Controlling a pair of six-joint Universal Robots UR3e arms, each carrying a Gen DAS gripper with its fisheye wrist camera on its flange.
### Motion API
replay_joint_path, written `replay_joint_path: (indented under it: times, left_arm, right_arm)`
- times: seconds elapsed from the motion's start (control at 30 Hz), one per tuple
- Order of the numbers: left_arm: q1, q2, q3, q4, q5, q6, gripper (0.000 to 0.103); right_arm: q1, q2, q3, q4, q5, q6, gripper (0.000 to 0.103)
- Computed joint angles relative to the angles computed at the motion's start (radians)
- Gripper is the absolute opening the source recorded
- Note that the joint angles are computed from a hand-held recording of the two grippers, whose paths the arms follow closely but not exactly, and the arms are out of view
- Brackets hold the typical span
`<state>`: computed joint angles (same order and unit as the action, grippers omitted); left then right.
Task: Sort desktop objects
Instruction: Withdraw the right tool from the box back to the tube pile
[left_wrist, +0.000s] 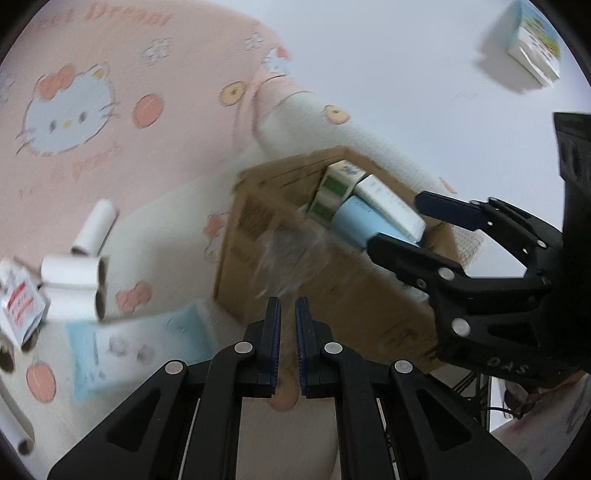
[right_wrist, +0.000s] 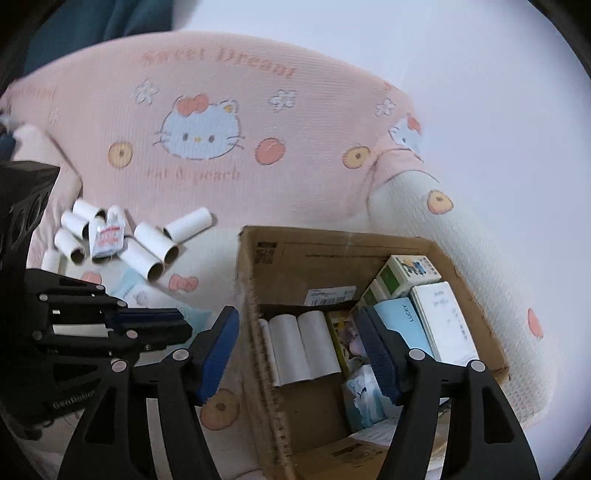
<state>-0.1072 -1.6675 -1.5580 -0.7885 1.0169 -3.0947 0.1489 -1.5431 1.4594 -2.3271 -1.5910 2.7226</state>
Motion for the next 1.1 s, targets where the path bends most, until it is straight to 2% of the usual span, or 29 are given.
replay_joint_path:
  times: [0.17,0.33,0.57,0.7,0.8,1.07,1.1]
  left_arm:
    - [0.046,0.080,-0.120,0.028,0.038,0.029,0.009]
    - [0.119,0.155,-0.217,-0.017,0.037,0.042,0.009]
    - [0.244,0.274,-0.327,-0.104,0.053,0.081,0.009]
    - [0.312,0.329,-0.357,-0.151,0.096,0.110,0.009]
    - [0.384,0.389,-0.386,-0.194,0.099,0.137,0.009]
    - [0.592,0.507,-0.426,-0.357,0.128,0.169,0.009]
    - [0.611,0.514,-0.429,-0.371,0.130,0.170,0.012]
  right_arm:
    - [0.062,0.005,0.019,0.001,0.016,-0.051,0.065]
    - [0.127,0.046,0.009,-0.012,-0.010,-0.102,0.065]
    - [0.177,0.110,-0.012,-0.036,0.069,-0.145,0.065]
    - [0.218,0.168,-0.017,-0.090,0.117,-0.244,0.065]
    - [0.275,0.250,-0.070,-0.122,0.095,-0.316,0.065]
    - [0.357,0.420,-0.231,-0.127,0.175,-0.404,0.065]
    - [0.367,0.440,-0.254,-0.123,0.177,-0.420,0.065]
